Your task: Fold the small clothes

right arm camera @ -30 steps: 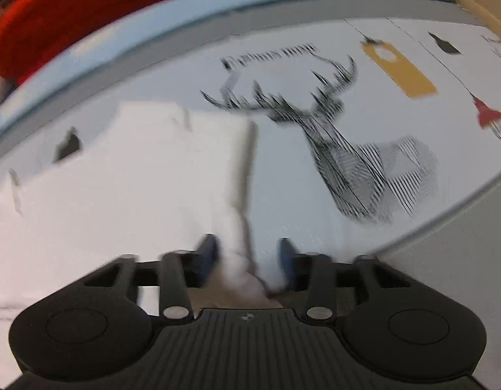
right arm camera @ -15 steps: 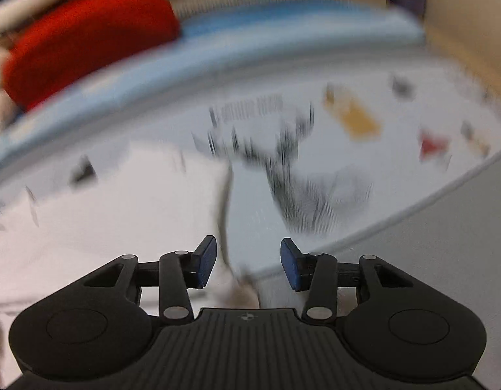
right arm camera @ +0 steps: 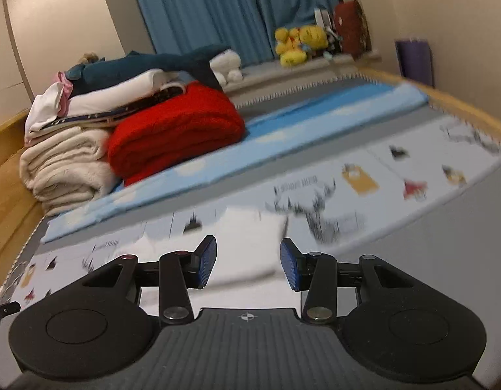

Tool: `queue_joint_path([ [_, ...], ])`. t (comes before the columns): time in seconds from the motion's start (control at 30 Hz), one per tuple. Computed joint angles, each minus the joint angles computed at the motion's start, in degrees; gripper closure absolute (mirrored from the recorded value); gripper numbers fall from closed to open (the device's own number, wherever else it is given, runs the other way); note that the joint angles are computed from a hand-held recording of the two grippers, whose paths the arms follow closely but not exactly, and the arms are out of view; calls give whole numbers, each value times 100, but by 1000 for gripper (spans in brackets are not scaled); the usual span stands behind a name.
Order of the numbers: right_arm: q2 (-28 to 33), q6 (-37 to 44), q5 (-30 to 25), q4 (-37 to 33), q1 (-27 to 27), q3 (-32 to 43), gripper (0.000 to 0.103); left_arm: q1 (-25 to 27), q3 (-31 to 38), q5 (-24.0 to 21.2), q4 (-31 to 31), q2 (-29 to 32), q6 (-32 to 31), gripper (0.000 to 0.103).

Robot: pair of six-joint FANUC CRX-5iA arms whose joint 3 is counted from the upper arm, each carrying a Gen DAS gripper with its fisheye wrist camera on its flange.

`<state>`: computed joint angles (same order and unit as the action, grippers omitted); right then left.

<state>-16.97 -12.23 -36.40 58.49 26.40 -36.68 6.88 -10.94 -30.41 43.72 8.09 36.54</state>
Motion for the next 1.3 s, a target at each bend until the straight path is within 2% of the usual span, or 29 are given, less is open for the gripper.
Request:
queue_joint_path([
  [0.03, -134, -53, -145, -67, 146, -137, 59, 79, -271, -11, 126, -159, -191, 84],
  [0.07, -260, -140, -318, -127, 304, -291, 64, 120, -509, -18, 223, -292, -326, 85],
  [0.1, -348, -282, -471, -157, 451, -431, 75, 168, -756, -72, 265, -428, -435, 87],
  [0.17, -478, -632, -595, -167, 630, -760, 80, 221, -1178, -20, 372, -568, -688, 89],
  [0.2, -524, -843, -680, -176, 748, -932, 81, 255, -1274, -14, 231, -578, -649, 89],
  [0.27, -380, -969, -977, -485, 992, -1073, 81, 422, -1091, -432, -491, -437, 25, 90],
  [0.3, -249, -768, -1162, -999, 1088, -935, 81, 499, -991, -700, -557, -339, 199, 90],
  [0.33, -220, -749, -1062, -1301, 1056, -917, 81, 575, -942, -897, -536, -264, 274, 90],
  [0.4, -236, -714, -688, -1561, 919, -986, 80, 678, -814, -1156, -602, -129, 430, 90],
  [0.5, 5, -296, -1036, -1874, 1010, -803, 79, 810, -490, -1779, -717, 179, 937, 90],
  [0.57, 53, -43, -991, -2249, 971, -711, 78, 841, -363, -2139, -755, 324, 1128, 86],
  [0.6, 66, 57, -928, -2472, 934, -675, 76, 822, -312, -2249, -818, 368, 1155, 81],
  [0.63, 103, 194, -883, -2710, 899, -625, 74, 802, -283, -2319, -898, 397, 1144, 72],
  [0.7, 217, 503, -907, -3092, 869, -531, 63, 709, -249, -2283, -1151, 400, 1201, 65],
  [0.87, 590, 1209, -1166, -3727, 824, -209, 62, 598, -3, -2329, -1896, 549, 1696, 65],
  [0.9, 651, 1301, -1203, -3746, 841, -167, 62, 595, 36, -2369, -1970, 587, 1733, 66],
  [0.93, 712, 1396, -1238, -3752, 849, -124, 62, 576, 79, -2418, -2067, 618, 1742, 73],
  [0.97, 769, 1482, -1288, -3742, 876, -80, 62, 547, 98, -2440, -2180, 618, 1707, 83],
  [1.0, 873, 1608, -1308, -3735, 857, -5, 62, 525, 96, -2430, -2300, 580, 1612, 97],
  [1.07, 923, 1729, -1380, -3738, 899, 46, 62, 538, -70, -2150, -2330, 386, 1415, 98],
  [1.13, 898, 1885, -1384, -3806, 879, 61, 63, 581, -95, -2042, -2390, 289, 1513, 98],
  [1.2, 923, 1979, -1379, -3824, 858, 88, 64, 598, -28, -2109, -2495, 308, 1607, 98],
  [1.3, 824, 2047, -1376, -3911, 771, 68, 64, 550, 192, -2525, -2691, 484, 1640, 96],
])
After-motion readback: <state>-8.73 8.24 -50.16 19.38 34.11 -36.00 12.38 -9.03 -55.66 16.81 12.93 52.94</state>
